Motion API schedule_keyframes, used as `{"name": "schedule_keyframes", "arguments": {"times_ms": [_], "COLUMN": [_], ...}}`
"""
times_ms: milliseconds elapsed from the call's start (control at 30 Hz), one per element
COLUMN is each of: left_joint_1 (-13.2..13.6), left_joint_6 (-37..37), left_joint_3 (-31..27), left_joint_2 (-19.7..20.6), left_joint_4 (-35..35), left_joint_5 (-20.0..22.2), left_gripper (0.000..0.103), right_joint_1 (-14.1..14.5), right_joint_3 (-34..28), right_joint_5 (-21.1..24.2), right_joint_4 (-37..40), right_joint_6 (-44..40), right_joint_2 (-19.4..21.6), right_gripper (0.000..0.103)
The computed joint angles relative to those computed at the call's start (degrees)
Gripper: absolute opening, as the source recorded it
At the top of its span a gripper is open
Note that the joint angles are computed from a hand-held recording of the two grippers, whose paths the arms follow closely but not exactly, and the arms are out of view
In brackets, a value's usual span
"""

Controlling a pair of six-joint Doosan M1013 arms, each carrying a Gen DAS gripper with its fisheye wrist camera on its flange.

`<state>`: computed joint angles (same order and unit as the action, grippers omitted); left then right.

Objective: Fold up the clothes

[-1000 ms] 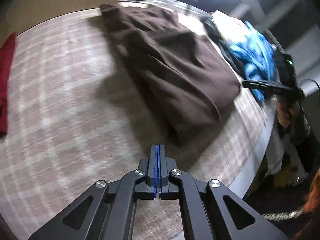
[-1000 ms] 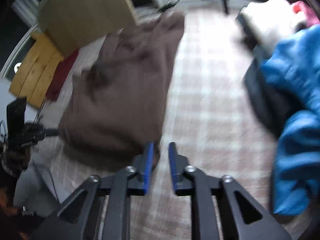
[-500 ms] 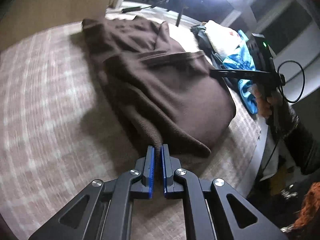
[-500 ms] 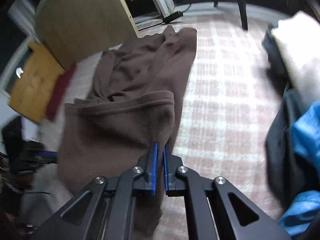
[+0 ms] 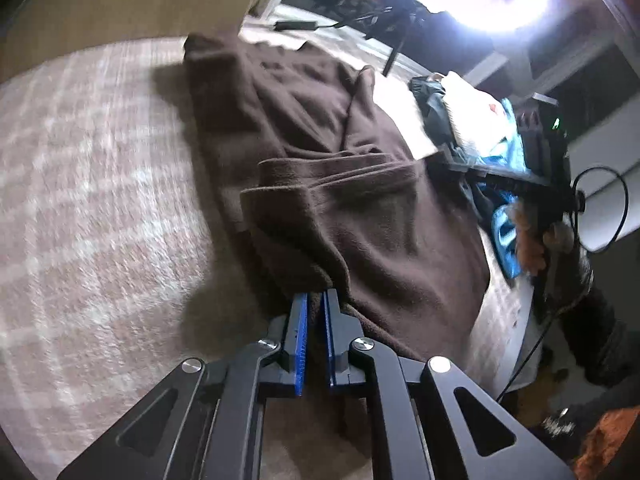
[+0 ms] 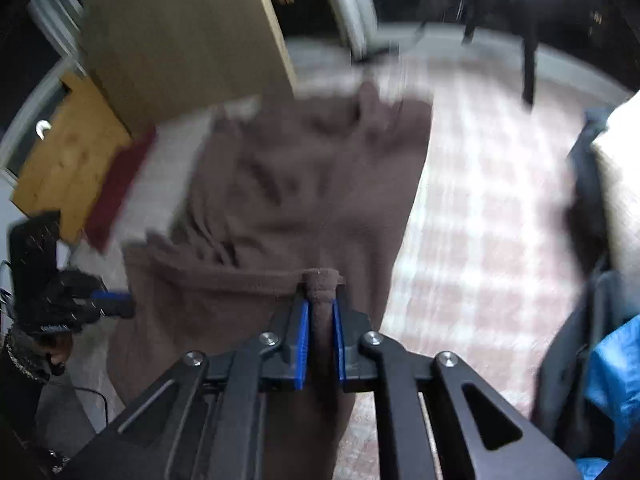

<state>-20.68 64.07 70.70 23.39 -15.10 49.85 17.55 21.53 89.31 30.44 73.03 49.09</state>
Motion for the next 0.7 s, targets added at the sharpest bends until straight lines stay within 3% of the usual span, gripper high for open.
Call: {"name": "schedule_keyframes", "arguments": {"times_ms": [33, 100, 233, 300, 433, 533, 633, 700], "left_joint_1": [0.2, 0.41, 0.37, 0.32, -0.16, -1.12, -3.46, -4.44], "left_joint_6": [-0.1, -1.3, -2.47, -3.51, -10.68, -12.61, -14.28, -15.05], "left_joint_3": [0.86, 1.06, 0.22, -0.35, 0.57, 4.33, 6.03, 6.45], "left_joint_2": [-0.58, -0.6, -0.06, 0.2, -1.09, -4.16, -5.67, -5.69], "left_joint_4": [-0.64, -0.01, 1.8, 2.76, 9.15, 8.57, 7.87, 6.14], "left_joint_5": [-1.14, -0.75, 0.35, 0.75, 1.35, -0.3, 0.39, -0.52], "left_gripper": [0.006, 0.001, 0.001, 0.002, 0.008, 0.01, 0.023, 0.023], "right_joint_1": [-0.91, -1.21, 0.07, 0.67, 0.1, -1.72, -2.74, -2.82], "right_joint_3": [-0.23, -4.77, -3.82, -3.95, -6.46, 4.12, 16.32, 23.23], "right_joint_5": [-0.47, 3.14, 1.87, 0.38, 0.71, -1.02, -1.06, -2.04], "right_joint_4": [2.69, 1.81, -3.77, -6.88, -7.9, -3.2, -1.29, -1.69], "right_joint_6": [1.55, 6.05, 2.65, 1.92, 2.05, -2.0, -4.17, -5.41], "right_joint_2": [0.22, 3.36, 2.71, 2.23, 2.23, -3.77, -9.92, -13.31], "right_gripper": [0.01, 0.01, 0.015, 0.034, 0.036, 0.036, 0.036, 0.036]}}
